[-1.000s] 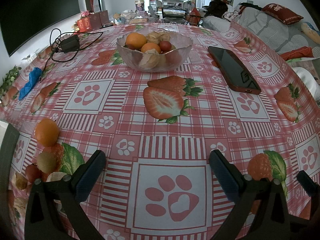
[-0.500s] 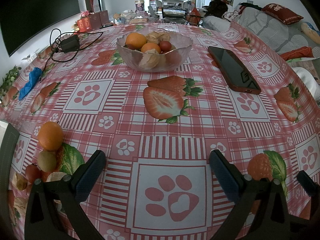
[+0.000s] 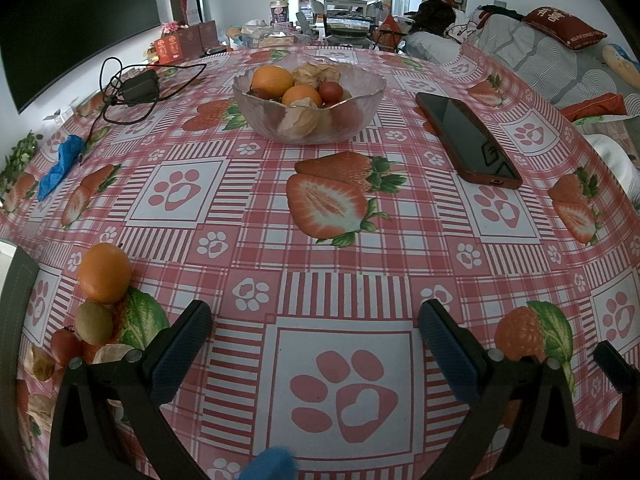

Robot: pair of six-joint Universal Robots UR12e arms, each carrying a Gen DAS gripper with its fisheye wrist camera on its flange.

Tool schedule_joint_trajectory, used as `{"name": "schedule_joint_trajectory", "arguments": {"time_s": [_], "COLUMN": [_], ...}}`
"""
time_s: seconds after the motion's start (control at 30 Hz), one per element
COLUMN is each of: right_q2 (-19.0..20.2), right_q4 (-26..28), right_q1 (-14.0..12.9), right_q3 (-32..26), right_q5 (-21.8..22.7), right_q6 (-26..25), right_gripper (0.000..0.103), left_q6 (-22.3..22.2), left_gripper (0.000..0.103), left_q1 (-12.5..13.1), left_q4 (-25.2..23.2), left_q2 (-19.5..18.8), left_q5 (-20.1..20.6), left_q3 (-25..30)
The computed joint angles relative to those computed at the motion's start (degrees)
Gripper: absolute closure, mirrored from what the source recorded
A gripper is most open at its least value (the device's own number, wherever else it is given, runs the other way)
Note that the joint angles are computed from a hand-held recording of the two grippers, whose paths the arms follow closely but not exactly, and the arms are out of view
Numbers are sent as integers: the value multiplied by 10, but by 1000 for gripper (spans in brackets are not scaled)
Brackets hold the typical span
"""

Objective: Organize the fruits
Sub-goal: 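Move the left tool toward the fruit pile beside the white tray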

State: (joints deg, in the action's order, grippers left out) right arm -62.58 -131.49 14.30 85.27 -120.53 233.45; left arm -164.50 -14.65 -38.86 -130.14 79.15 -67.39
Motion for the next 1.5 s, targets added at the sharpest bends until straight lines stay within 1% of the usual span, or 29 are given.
{"name": "schedule_joint_trajectory", "arguments": {"time_s": [0.07,0.13,0.17,0.2,0.23,0.27,0.33,0.4,0.43,0.47,0.5,0.57,0.63,0.7,0.77,0.83,0.97,1.07,1.1,1.2,1.23,1.3,1.4,1.5], "right_q2": [0,0,0,0,0,0,0,0,0,0,0,0,0,0,0,0,0,0,0,0,0,0,0,0], "right_q4": [0,-1,-1,-1,-1,0,-1,-1,-1,-1,-1,-1,-1,-1,-1,-1,-1,-1,-1,-1,-1,-1,-1,-1], "right_q1": [0,1,1,1,2,2,2,2,2,2,2,2,2,2,2,2,2,2,2,2,2,2,2,2], "right_q3": [0,0,0,0,0,0,1,1,1,1,1,1,1,1,1,1,1,1,1,1,1,1,1,1], "right_q5": [0,-1,-1,-1,-1,-1,-1,-1,-1,-1,-1,-1,-1,-1,-1,-1,-1,-1,-1,-1,-1,-1,-1,-1], "right_q6": [0,0,0,1,1,2,1,1,1,1,1,1,1,1,2,1,2,2,1,1,1,1,1,1], "right_gripper": [0,0,0,0,0,0,0,0,0,0,0,0,0,0,0,0,0,0,0,0,0,0,0,0], "left_q6": [7,45,49,56,66,68,88,100,98,98,98,103,101,82,70,69,84,82,77,72,76,90,84,67], "left_gripper": [0,0,0,0,0,0,0,0,0,0,0,0,0,0,0,0,0,0,0,0,0,0,0,0], "left_q1": [0,2,5,13,25,27,44,61,64,73,79,98,112,125,131,130,124,127,127,129,128,123,120,121], "left_q4": [-8,-53,-54,-53,-38,-25,-6,12,20,23,18,-10,-22,-32,-50,-52,-29,-30,-35,-57,-53,-30,-37,-37], "left_q2": [0,3,10,21,37,39,60,73,75,79,80,77,76,72,67,63,57,54,54,57,58,60,57,50], "left_q5": [0,-6,-14,-36,-73,-86,-128,-146,-144,-136,-129,-110,-101,-92,-95,-91,-71,-73,-66,-77,-79,-72,-70,-72], "left_q3": [3,12,7,-2,-20,-26,-46,-61,-65,-70,-72,-69,-71,-70,-65,-64,-65,-64,-62,-59,-62,-69,-64,-59]}}
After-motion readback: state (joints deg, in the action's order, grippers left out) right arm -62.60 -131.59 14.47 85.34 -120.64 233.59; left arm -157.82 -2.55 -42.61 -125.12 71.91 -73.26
